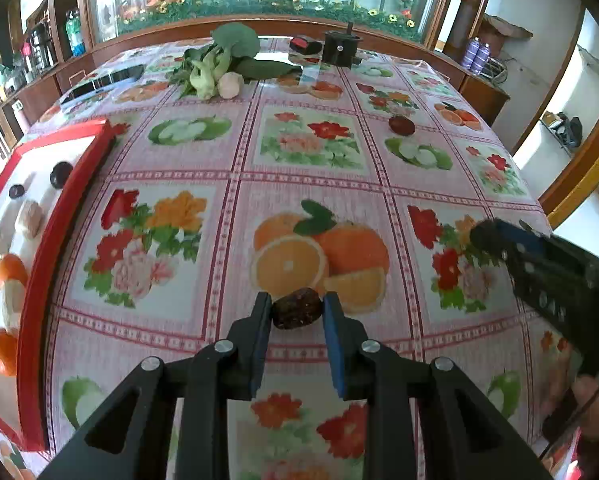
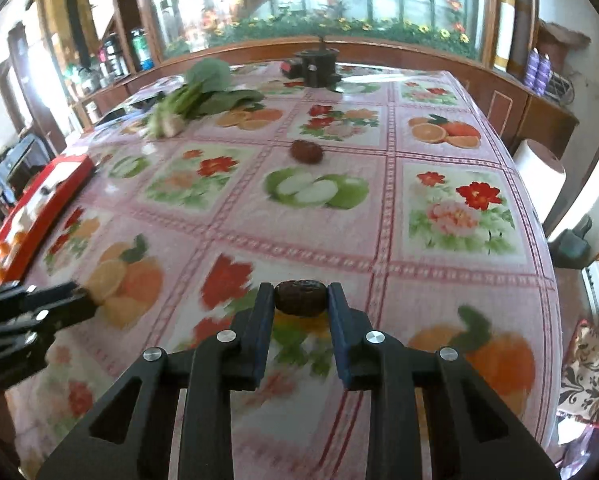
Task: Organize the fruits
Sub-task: 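Carry both held dates over the tray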
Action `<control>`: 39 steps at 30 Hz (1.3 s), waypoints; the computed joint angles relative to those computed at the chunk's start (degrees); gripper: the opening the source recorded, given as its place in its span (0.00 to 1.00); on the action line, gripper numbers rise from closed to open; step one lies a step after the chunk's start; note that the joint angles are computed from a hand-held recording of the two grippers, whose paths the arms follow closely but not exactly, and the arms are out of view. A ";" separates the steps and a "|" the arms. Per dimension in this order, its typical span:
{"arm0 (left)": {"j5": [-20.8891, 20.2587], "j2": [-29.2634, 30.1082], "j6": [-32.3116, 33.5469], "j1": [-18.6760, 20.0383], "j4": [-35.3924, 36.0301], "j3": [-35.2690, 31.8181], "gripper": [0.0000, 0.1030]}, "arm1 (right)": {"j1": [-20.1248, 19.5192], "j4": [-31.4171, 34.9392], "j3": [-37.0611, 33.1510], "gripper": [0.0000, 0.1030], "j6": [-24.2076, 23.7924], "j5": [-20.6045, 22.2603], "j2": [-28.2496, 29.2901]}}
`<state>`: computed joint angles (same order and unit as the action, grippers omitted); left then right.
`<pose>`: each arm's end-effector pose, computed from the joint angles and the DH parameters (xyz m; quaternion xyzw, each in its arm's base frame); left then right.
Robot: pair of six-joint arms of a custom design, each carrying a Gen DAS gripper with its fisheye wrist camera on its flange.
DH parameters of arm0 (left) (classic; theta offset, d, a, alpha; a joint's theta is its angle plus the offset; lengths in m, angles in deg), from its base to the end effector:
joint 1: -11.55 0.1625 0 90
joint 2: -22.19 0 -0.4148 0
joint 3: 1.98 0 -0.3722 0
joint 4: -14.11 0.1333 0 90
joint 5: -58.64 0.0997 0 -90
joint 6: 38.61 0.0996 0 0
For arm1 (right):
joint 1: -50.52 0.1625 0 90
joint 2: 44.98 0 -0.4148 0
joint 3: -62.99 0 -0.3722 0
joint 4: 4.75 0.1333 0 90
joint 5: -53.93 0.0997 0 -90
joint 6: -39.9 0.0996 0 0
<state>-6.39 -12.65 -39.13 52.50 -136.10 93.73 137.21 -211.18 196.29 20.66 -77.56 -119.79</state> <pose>-0.3536 -0.5390 -0.0171 0.4024 0.8896 -0.0855 0.1986 0.0430 -0.4226 0.2904 -0.0565 -0.8340 0.3836 0.3925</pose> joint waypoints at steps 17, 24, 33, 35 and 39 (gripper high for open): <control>-0.61 -9.03 6.60 0.95 -2.82 8.78 0.28 | 11.29 0.83 0.06 0.26 13.40 -6.75 9.74; 0.08 -11.45 8.20 2.55 -2.82 9.44 0.28 | 13.59 3.79 -4.70 0.26 14.67 -7.61 14.17; 0.40 -13.74 7.91 4.89 -2.09 8.83 0.28 | 15.54 7.22 -10.36 0.26 14.41 -7.00 18.48; 0.89 -14.07 7.73 5.26 -2.12 8.60 0.28 | 15.69 8.13 -11.08 0.26 14.92 -6.40 18.78; 1.75 -14.59 7.02 5.95 -2.03 8.01 0.28 | 16.29 8.93 -12.65 0.26 14.78 -6.21 19.85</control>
<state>-4.64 -27.24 -32.11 58.45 -138.13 101.74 153.50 -202.25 183.64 35.44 -83.77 -99.94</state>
